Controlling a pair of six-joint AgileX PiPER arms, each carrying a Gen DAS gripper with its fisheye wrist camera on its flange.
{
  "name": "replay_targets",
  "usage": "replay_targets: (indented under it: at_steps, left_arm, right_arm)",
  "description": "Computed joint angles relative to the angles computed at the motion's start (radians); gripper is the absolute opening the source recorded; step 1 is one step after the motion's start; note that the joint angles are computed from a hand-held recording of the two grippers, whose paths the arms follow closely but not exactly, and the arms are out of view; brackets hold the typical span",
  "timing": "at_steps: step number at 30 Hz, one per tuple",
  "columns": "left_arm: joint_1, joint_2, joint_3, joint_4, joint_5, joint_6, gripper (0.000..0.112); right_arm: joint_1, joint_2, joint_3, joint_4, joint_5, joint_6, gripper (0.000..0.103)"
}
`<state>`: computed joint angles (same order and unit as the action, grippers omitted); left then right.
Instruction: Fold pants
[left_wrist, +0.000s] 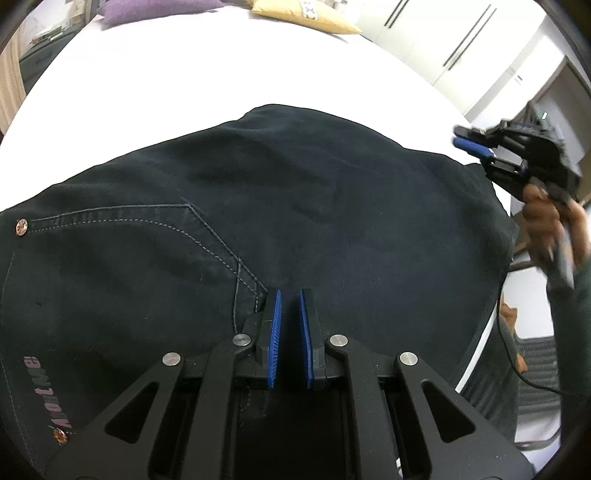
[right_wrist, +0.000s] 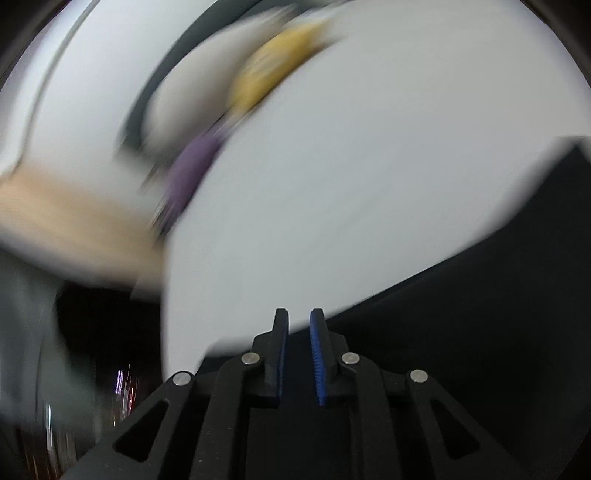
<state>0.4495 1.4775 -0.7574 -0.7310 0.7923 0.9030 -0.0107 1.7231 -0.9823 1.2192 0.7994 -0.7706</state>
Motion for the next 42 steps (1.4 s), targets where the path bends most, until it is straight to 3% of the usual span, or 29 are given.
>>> replay_targets:
  at_steps: [3, 6, 7, 8, 11, 13, 16, 20, 21, 23, 25, 27, 29, 31, 33, 35, 38, 40, 42]
  left_arm:
    - [0.004, -0.006, -0.002, 0.018, 0.011, -0.002, 0.010]
    - [0.020, -0.010, -0.019, 0.033, 0.044, -0.015, 0.010]
    - [0.022, -0.015, -0.023, 0.041, 0.052, -0.025, 0.010]
    - [0.017, -0.025, -0.029, 0.053, 0.058, -0.039, 0.010]
    - [-0.054, -0.012, -0.090, 0.041, 0.057, -0.065, 0.010]
    - [-0.121, 0.035, -0.169, 0.050, 0.045, -0.105, 0.010]
    - [-0.230, 0.149, -0.307, 0.079, 0.030, -0.175, 0.010]
    - [-0.345, 0.413, -0.552, 0.196, 0.043, -0.294, 0.010]
    - [-0.327, 0.468, -0.610, 0.174, 0.082, -0.298, 0.010]
    - [-0.268, 0.521, -0.685, 0.109, 0.157, -0.315, 0.010]
    - [-0.258, 0.492, -0.695, 0.202, 0.099, -0.394, 0.010]
    - [-0.256, 0.452, -0.671, 0.362, -0.010, -0.515, 0.010]
    - [-0.227, 0.435, -0.695, 0.362, 0.013, -0.581, 0.010]
    - [-0.250, 0.371, -0.648, 0.332, -0.021, -0.527, 0.010]
    - [-0.313, 0.326, -0.597, 0.306, -0.031, -0.459, 0.010]
    - [-0.386, 0.323, -0.565, 0.310, -0.041, -0.426, 0.010]
    - [-0.407, 0.414, -0.552, 0.298, -0.045, -0.406, 0.010]
    - [-0.322, 0.415, -0.523, 0.167, -0.036, -0.286, 0.010]
    - [-0.252, 0.392, -0.501, 0.147, -0.010, -0.266, 0.010]
  right_arm:
    - [0.191, 0.076, -0.052, 0.041, 0.007, -0.026, 0.016]
    - [0.229, 0.145, -0.045, -0.002, -0.052, 0.055, 0.018]
    - [0.196, 0.157, -0.008, 0.006, -0.065, 0.050, 0.008]
    - [0.132, 0.151, 0.049, 0.050, -0.038, 0.005, 0.000]
    - [-0.121, 0.027, 0.236, 0.092, 0.008, -0.194, 0.000]
    - [-0.321, -0.059, 0.354, 0.113, -0.008, -0.244, 0.000]
    - [-0.609, -0.024, 0.379, 0.099, 0.093, -0.323, 0.000]
    - [-0.759, -0.046, 0.367, 0.066, 0.078, -0.330, 0.000]
    - [-0.793, -0.045, 0.348, 0.054, 0.063, -0.311, 0.000]
    - [-0.834, -0.085, 0.365, 0.033, 0.021, -0.292, 0.000]
    - [-0.857, -0.126, 0.365, -0.002, -0.016, -0.257, 0.000]
    - [-0.914, -0.158, 0.370, 0.004, 0.015, -0.253, 0.006]
    - [-0.999, -0.219, 0.420, -0.032, 0.154, -0.339, 0.011]
    - [-0.977, -0.227, 0.428, -0.023, 0.261, -0.385, 0.015]
    - [-0.820, -0.262, 0.495, 0.044, 0.280, -0.394, 0.017]
    - [-0.664, -0.196, 0.517, 0.115, 0.276, -0.439, 0.017]
    - [-0.510, -0.130, 0.536, 0.192, 0.157, -0.485, 0.016]
    - [-0.551, -0.064, 0.517, 0.236, 0.120, -0.511, 0.000]
    - [-0.658, -0.050, 0.499, 0.263, 0.110, -0.530, 0.000]
